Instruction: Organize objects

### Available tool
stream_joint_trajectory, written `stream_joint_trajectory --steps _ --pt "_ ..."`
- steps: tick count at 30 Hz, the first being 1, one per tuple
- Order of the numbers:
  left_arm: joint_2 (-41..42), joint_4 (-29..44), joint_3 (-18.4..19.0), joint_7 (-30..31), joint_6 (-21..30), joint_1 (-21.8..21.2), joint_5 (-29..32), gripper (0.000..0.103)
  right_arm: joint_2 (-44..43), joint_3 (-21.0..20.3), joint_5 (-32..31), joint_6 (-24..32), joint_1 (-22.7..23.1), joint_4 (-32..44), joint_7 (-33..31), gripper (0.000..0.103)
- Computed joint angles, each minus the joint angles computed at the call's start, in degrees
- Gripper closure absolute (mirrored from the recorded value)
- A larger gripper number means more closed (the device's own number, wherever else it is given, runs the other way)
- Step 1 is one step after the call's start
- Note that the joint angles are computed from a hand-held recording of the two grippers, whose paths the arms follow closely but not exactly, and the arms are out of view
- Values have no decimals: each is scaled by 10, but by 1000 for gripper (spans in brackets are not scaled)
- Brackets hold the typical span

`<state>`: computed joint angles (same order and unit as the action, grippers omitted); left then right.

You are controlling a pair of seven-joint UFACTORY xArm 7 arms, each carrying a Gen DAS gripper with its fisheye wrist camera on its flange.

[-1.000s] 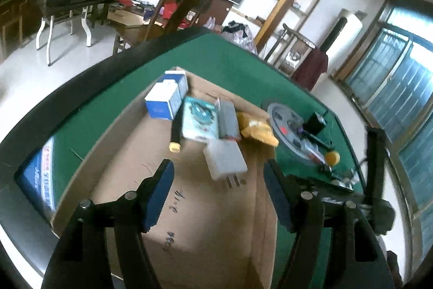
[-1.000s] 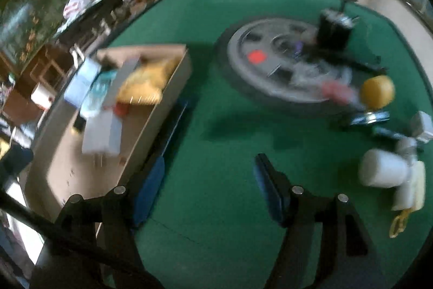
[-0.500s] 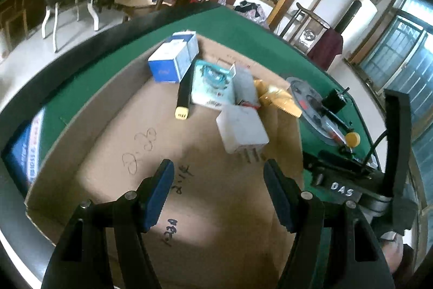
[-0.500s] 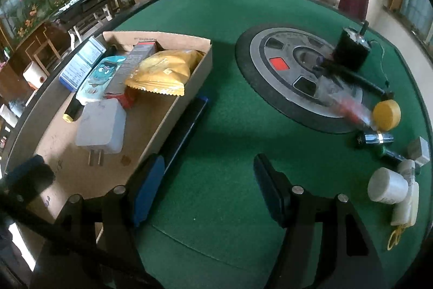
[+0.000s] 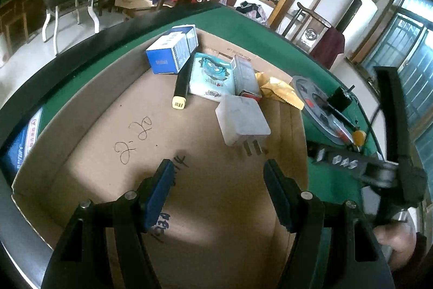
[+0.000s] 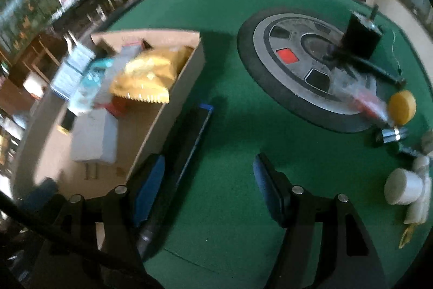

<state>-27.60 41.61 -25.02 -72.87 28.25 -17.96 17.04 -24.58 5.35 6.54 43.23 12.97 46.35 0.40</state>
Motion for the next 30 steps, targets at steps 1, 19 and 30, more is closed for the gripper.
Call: stream_joint_trajectory --steps 1,19,30 --pt "0 0 1 -2 -1 -1 -2 40 0 14 -23 -2 -6 -1 10 45" --pt "73 126 -51 14 7 -23 40 40 -139 -80 67 63 -6 -88 -68 90" --pt "354 400 -56 5 209 -127 187 41 -225 -197 137 54 -113 -99 -133 59"
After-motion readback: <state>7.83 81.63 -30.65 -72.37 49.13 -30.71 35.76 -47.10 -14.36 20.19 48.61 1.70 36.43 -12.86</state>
